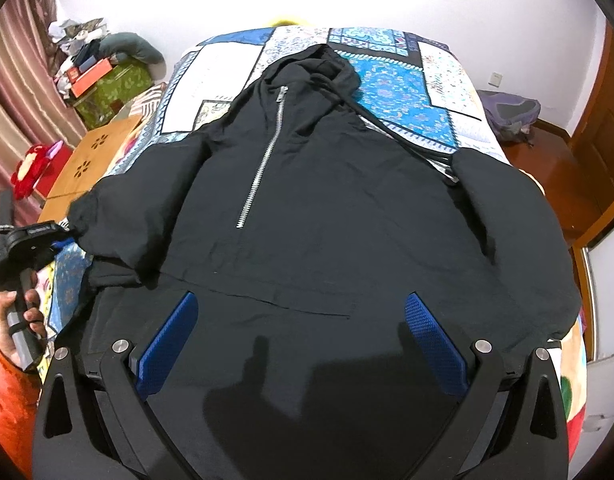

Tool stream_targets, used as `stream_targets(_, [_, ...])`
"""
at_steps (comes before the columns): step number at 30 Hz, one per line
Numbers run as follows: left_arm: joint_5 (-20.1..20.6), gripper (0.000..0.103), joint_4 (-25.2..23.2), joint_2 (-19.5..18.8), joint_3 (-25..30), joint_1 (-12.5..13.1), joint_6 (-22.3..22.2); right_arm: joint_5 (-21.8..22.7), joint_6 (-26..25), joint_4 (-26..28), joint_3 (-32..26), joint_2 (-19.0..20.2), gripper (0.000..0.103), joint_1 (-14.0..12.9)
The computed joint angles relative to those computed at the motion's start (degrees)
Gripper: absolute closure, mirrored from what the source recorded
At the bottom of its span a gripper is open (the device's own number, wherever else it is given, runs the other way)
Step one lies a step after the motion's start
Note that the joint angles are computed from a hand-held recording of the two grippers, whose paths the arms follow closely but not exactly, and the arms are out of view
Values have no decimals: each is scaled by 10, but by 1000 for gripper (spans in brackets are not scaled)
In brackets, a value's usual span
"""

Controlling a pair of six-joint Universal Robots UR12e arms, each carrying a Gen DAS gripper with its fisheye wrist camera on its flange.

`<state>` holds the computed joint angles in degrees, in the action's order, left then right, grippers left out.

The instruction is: Fold large clothes

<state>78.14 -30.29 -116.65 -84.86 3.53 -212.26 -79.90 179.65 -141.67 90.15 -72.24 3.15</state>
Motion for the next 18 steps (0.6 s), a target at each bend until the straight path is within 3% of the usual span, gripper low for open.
stream_targets(2, [28,95,14,0,14,-11,26,6,5,-1,3,-2,0,-5])
stream_targets(8, [39,97,55,-6,70,-40,83,11,12,-23,11,-9,0,-15])
stream_targets(12, [9,97,64,-19,114,-64,128,17,14,-40,18,-15,0,-22])
stream_targets(18, [-32,98,33,-52,180,-101,178,23,15,-58,25,-22,0,-33])
